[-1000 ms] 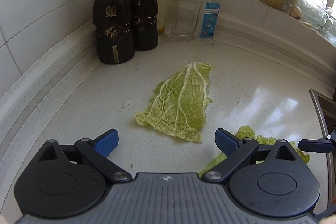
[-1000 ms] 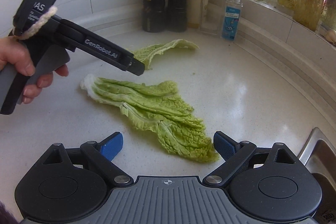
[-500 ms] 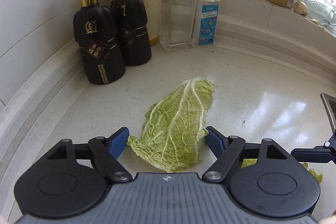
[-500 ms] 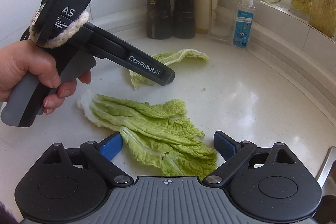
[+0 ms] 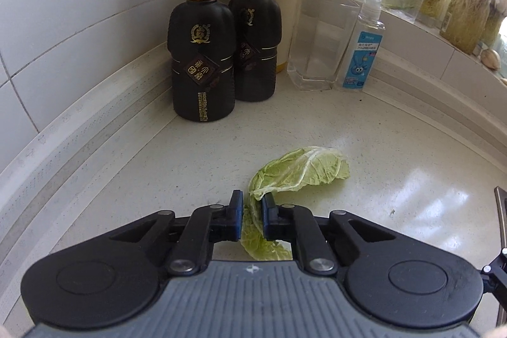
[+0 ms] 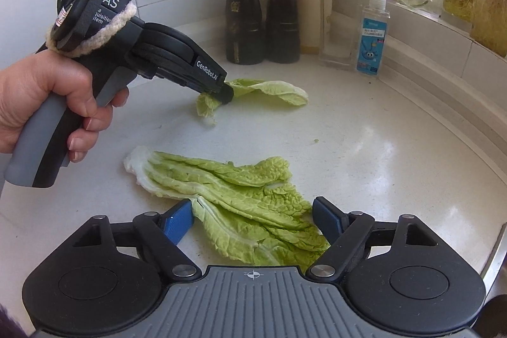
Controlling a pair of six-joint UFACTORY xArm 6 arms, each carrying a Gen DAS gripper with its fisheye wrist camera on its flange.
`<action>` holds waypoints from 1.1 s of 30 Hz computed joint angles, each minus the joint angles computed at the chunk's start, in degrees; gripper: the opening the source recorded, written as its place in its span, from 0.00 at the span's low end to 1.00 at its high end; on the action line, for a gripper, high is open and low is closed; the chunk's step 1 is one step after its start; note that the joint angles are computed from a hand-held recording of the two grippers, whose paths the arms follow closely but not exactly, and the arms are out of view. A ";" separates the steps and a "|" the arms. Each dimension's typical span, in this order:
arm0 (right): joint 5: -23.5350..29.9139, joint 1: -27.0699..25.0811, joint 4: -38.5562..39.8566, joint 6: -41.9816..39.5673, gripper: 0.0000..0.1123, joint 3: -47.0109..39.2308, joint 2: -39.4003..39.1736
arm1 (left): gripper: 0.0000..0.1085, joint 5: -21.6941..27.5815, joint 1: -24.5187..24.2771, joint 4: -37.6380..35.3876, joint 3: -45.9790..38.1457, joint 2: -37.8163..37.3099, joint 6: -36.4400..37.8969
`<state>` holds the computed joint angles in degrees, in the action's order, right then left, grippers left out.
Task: Collect trash
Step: 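Grasp a green cabbage leaf with left tool while right tool grasps another leaf, then carry both cabbage leaves down over the wastebasket with both tools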
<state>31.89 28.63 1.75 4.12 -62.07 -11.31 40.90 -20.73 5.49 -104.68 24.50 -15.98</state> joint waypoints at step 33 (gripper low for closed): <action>2.11 5.39 -14.92 15.52 0.14 1.56 -8.40 | 0.07 -8.06 3.30 -2.89 30.21 -27.01 -5.05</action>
